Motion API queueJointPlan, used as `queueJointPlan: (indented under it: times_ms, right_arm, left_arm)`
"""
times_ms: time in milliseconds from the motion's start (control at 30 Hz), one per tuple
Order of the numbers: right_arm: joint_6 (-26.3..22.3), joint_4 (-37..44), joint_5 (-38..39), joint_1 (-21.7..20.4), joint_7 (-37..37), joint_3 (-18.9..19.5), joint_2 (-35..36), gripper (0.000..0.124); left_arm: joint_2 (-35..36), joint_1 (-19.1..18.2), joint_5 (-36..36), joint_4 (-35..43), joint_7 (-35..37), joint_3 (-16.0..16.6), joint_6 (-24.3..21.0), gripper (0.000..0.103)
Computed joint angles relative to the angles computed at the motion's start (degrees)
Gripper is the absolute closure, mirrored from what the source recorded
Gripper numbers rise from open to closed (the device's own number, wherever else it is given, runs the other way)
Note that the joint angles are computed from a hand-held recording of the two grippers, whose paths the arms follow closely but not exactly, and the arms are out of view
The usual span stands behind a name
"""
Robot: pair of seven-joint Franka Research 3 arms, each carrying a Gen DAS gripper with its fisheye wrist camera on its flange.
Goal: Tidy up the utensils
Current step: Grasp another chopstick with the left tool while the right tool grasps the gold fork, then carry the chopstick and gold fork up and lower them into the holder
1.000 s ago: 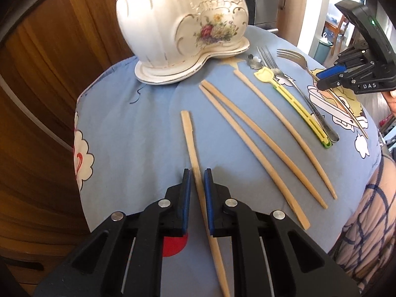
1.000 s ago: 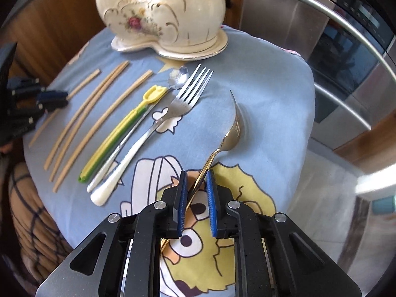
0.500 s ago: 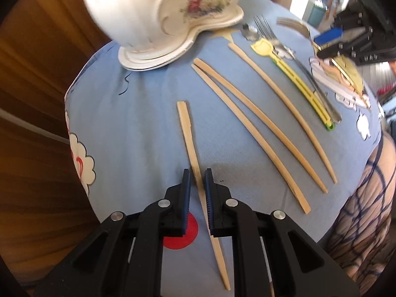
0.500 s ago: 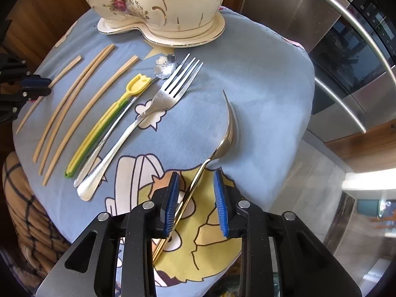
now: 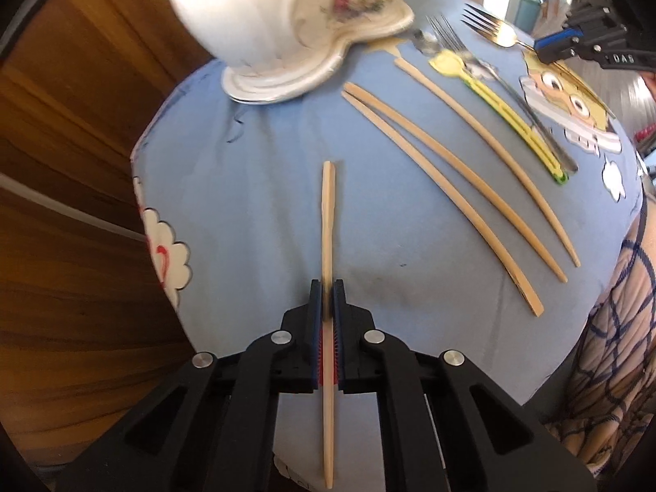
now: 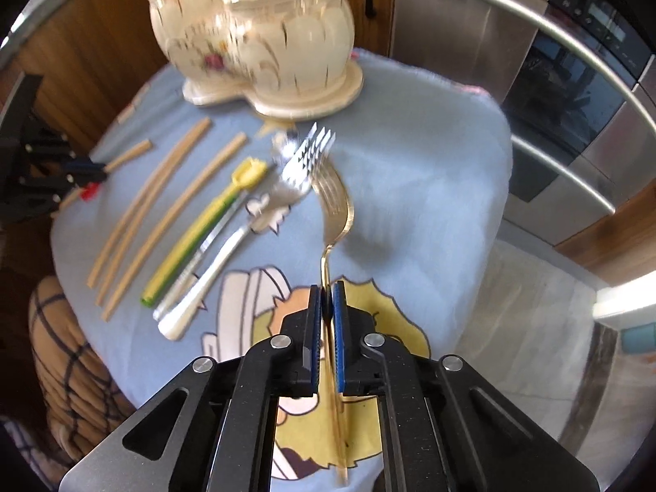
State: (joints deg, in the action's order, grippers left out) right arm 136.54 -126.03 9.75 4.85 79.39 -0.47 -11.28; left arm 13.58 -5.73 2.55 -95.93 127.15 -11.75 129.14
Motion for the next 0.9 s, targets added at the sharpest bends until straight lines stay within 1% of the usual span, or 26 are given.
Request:
queueJointPlan:
  times_ms: [67, 233, 300, 433, 533, 600, 667, 700, 733, 800, 900]
  right_arm:
    - [1.95, -1.09, 2.36, 0.31, -0.93, -0.47, -1.07, 0.118]
    - [6.00, -3.43, 4.92, 0.53, -1.15, -0.48, -3.22, 0.117]
    - [7.99, -4.30, 6.80, 0.81, -1.78, -0.81, -4.11, 0.117]
    - [13.25, -6.26, 12.16, 1.84, -3.97, -1.77, -5.62, 0.117]
    - [17.08, -7.80, 14.97, 2.48, -4.68, -1.93, -6.70, 0.117]
    - [19.37, -8.52, 17.62, 3.41, -5.80, -2.47, -7.09, 0.117]
    - [21.28, -9.30, 19.90, 4.31, -6.69, -2.77, -7.79, 0.117]
    - [22.42, -9.58, 20.98, 4.76, -7.15, -2.90, -7.89, 0.117]
    - [23.62, -9.88, 21.86, 5.15, -7.56, -2.95, -7.91, 0.117]
    - [25.31, -10.56, 22.94, 5.67, -7.74, -2.80, -8.49, 0.117]
    - [28.05, -11.01, 23.82, 6.42, -7.97, -2.46, -8.60, 0.118]
  left_arm:
    - [-0.68, 0.79, -1.64, -0.66, 0.28, 0.09, 1.51, 0.098]
    - [-2.92, 2.63, -7.30, -2.70, 1.03, 0.12, 5.98, 0.098]
    - [-3.49, 3.78, -11.43, -2.49, 2.23, 0.11, 7.65, 0.098]
    - [-7.18, 5.08, -24.23, -6.93, 7.12, -0.78, 14.51, 0.098]
    - [-7.27, 4.46, -30.31, -7.39, 8.88, -0.87, 18.93, 0.098]
    - [-8.65, 3.85, -36.81, -9.84, 11.61, -1.70, 23.07, 0.098]
    - [-8.54, 3.09, -42.89, -10.12, 14.75, -2.15, 26.50, 0.098]
    - [-8.61, 2.93, -46.60, -9.95, 16.59, -2.45, 27.35, 0.098]
    - [-8.41, 2.66, -48.44, -9.85, 17.66, -2.44, 28.01, 0.098]
    - [-8.81, 1.95, -54.25, -10.59, 21.56, -3.11, 30.92, 0.098]
    - [-9.03, 0.92, -60.25, -10.66, 25.48, -3.29, 32.55, 0.098]
